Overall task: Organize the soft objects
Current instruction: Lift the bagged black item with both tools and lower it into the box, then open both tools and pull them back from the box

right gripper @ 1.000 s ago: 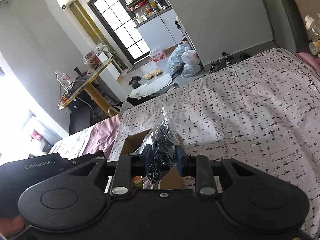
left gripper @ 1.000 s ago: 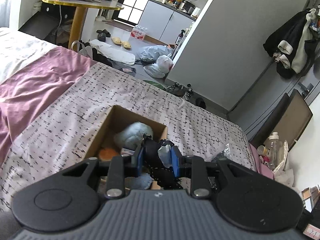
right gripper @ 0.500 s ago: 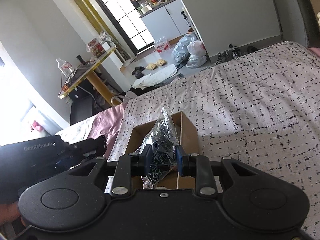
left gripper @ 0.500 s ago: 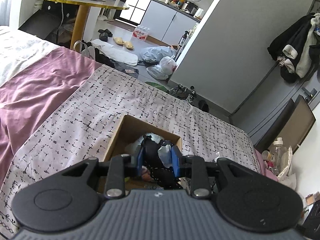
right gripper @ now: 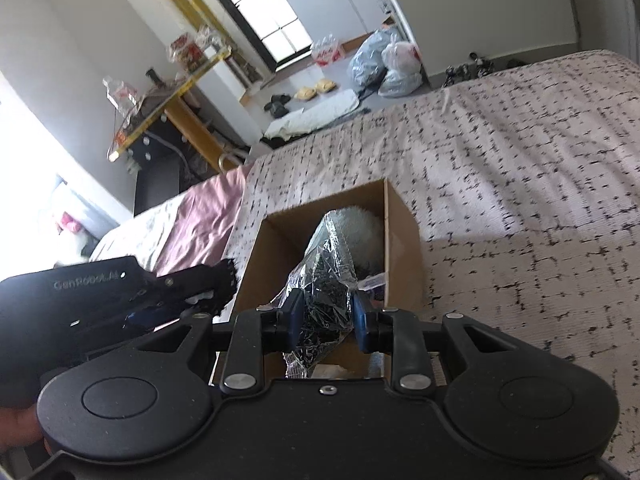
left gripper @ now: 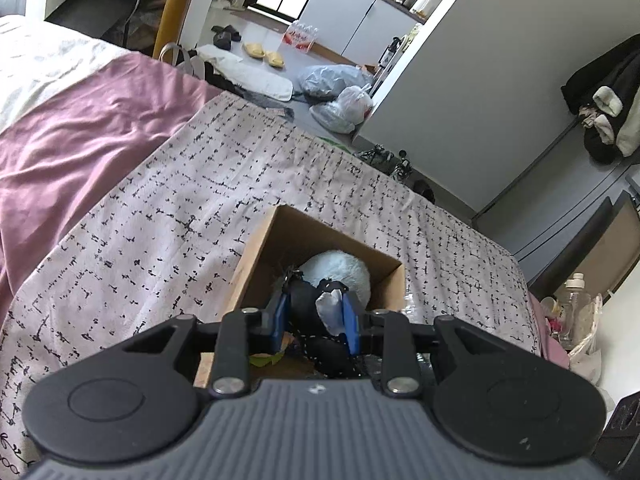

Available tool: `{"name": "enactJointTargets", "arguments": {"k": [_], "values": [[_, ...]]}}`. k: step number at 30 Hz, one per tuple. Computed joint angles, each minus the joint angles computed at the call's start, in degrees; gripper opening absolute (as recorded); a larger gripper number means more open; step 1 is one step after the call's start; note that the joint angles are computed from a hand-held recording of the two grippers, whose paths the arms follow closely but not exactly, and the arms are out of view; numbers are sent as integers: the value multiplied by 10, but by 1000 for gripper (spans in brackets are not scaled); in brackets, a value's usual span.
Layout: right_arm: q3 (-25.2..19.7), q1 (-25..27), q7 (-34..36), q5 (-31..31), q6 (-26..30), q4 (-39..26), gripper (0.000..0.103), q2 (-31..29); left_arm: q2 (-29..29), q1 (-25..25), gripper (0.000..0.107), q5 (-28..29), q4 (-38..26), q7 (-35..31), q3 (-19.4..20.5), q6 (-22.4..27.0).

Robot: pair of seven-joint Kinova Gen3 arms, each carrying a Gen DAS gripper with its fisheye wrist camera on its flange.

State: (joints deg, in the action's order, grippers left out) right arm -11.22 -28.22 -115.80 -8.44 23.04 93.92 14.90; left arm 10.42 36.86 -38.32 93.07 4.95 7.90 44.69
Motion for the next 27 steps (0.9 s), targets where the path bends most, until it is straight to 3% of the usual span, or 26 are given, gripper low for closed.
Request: {"name": "enactJointTargets", "arguments": {"k": [3,12,22,27], "values": [[13,-17,-18,20,25,-20,48,18,6,-9,28,13,4,-10,-2,-11],[6,-2,-14,7,-1,-1,48,12,18,-15,28,31,1,-30,-14,-25],[8,9,-26,3,-19,31,50,-17,26,8,32,15,-31,-26,-19,12],[7,15,-30,0,-22,48,54,-35,24,20,46,14,-42,-15,-12,45]]}}
